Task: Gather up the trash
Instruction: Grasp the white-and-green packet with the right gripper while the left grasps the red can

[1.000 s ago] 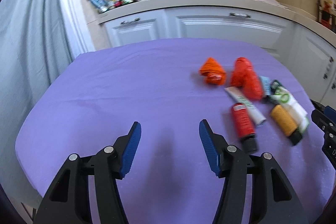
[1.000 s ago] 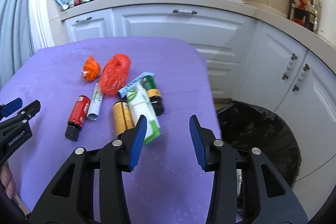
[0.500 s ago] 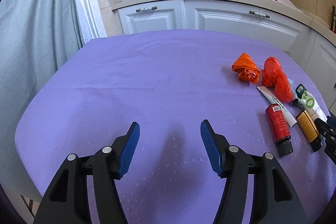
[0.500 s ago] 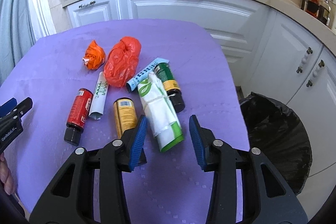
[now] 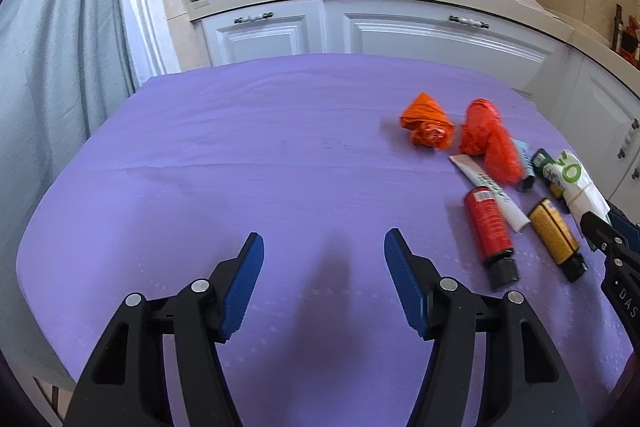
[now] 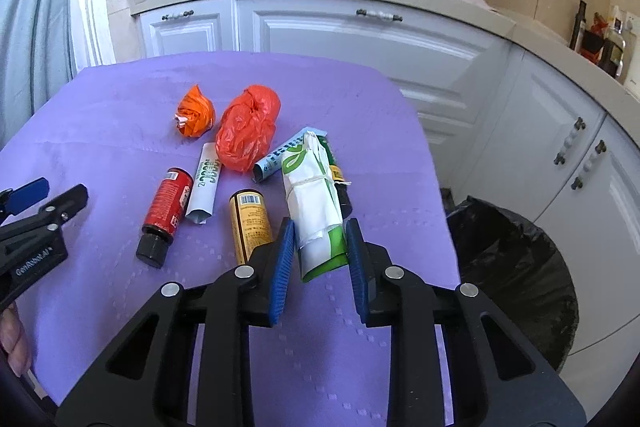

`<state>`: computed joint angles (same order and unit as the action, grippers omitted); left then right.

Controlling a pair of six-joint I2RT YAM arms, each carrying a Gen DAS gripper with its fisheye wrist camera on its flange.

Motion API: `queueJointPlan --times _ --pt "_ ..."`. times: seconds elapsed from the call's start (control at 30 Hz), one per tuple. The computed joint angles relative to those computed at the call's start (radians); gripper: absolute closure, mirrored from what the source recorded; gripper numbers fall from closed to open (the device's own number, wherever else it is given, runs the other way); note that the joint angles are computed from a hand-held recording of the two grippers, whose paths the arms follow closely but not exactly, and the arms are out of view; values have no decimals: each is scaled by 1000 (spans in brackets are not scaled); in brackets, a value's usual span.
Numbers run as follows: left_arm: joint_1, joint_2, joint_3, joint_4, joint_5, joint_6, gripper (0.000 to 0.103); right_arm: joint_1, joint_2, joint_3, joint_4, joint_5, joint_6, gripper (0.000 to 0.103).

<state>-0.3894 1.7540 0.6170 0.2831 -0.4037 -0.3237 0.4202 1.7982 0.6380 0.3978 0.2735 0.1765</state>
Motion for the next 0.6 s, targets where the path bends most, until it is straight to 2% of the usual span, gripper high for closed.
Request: queueJointPlan --times 0.6 --pt "-169 57 122 -78 -42 -36 41 -177 -113 -187 130 -10 -2 77"
